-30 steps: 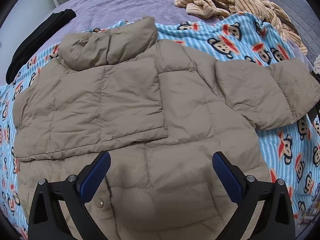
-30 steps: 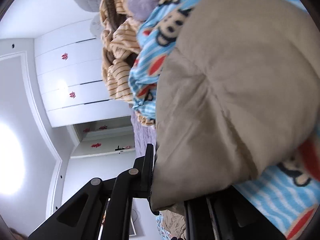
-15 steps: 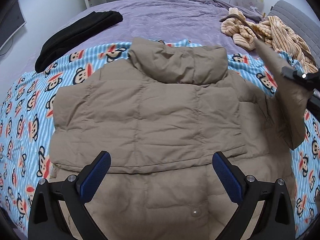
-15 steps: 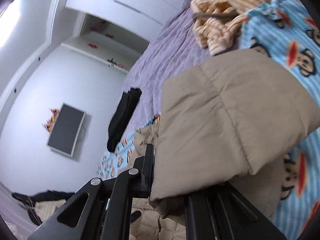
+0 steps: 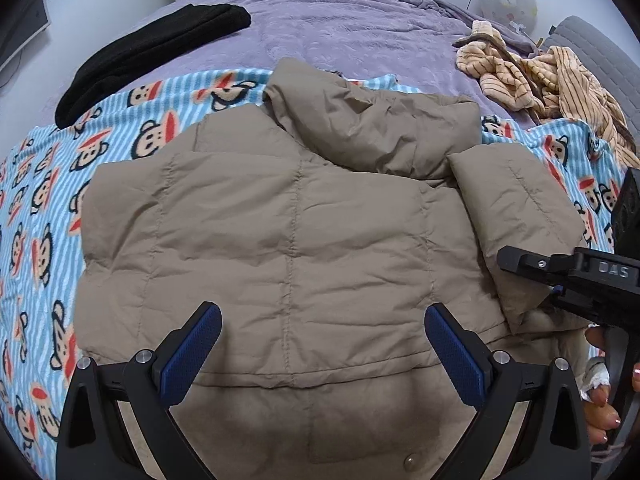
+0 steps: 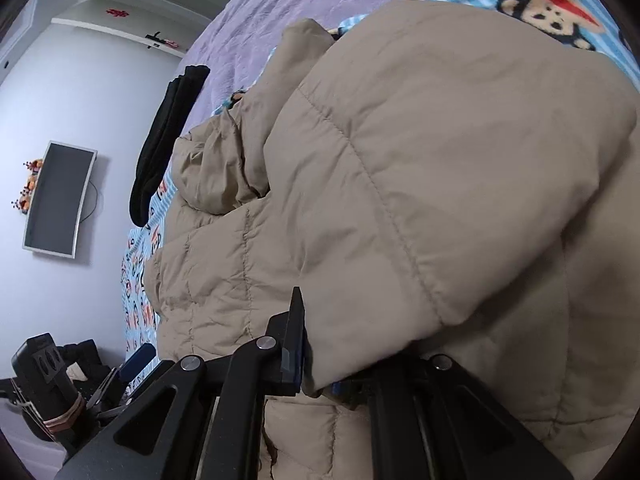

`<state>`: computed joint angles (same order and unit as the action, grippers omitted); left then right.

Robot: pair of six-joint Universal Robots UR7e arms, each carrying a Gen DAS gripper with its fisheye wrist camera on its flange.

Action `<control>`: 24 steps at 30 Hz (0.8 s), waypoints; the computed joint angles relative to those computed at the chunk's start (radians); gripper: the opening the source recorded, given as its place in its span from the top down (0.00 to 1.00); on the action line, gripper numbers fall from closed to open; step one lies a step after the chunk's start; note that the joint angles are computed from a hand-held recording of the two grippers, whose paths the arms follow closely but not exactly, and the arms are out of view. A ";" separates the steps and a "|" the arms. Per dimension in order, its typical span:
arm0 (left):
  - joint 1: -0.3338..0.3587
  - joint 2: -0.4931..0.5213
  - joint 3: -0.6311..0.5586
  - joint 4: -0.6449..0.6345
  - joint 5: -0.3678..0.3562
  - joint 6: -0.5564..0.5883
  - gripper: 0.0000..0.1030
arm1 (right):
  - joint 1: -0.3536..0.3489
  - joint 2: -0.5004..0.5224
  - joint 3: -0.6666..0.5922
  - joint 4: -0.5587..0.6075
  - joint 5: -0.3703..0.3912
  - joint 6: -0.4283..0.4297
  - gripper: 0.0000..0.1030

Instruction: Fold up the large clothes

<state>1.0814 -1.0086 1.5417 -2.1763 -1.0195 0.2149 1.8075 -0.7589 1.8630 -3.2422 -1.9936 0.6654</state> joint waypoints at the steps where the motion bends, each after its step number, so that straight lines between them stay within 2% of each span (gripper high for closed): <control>1: 0.003 0.008 -0.011 0.012 -0.015 -0.014 0.01 | 0.009 -0.015 0.011 0.007 -0.009 0.012 0.71; 2: 0.006 0.015 -0.022 0.019 -0.032 -0.026 0.01 | 0.024 -0.032 0.044 -0.019 -0.018 0.013 0.60; 3: 0.010 0.019 -0.032 0.020 -0.051 -0.032 0.01 | 0.038 -0.046 0.058 -0.038 -0.033 0.014 0.38; 6: 0.020 0.035 -0.064 0.018 -0.076 -0.025 0.01 | 0.080 -0.083 0.093 -0.106 -0.102 0.026 0.36; 8: 0.029 0.046 -0.093 0.031 -0.086 -0.020 0.01 | 0.077 -0.108 0.132 -0.170 -0.127 0.074 0.36; 9: 0.035 0.053 -0.112 0.044 -0.096 -0.021 0.01 | 0.064 -0.117 0.147 -0.212 -0.117 0.099 0.37; 11: 0.051 0.061 -0.151 0.069 -0.130 -0.028 0.01 | 0.044 -0.129 0.162 -0.254 -0.122 0.133 0.62; 12: 0.060 0.065 -0.169 0.082 -0.147 -0.036 0.01 | 0.039 -0.130 0.158 -0.251 -0.130 0.139 0.81; 13: 0.069 0.069 -0.187 0.095 -0.163 -0.047 0.01 | 0.035 -0.125 0.147 -0.256 -0.133 0.130 0.86; 16: 0.098 0.087 -0.246 0.156 -0.209 -0.092 0.01 | 0.061 -0.082 0.057 -0.232 -0.146 0.011 0.87; 20: 0.137 0.087 -0.285 0.185 -0.294 -0.132 0.01 | 0.118 0.009 -0.121 -0.070 -0.151 -0.190 0.87; 24: 0.167 0.097 -0.334 0.224 -0.384 -0.154 0.01 | 0.145 0.090 -0.226 0.079 -0.107 -0.282 0.87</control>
<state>1.2479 -0.9113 1.2076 -1.9527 -1.4032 0.0611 1.9524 -0.6689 1.6375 -3.1632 -2.1007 0.3834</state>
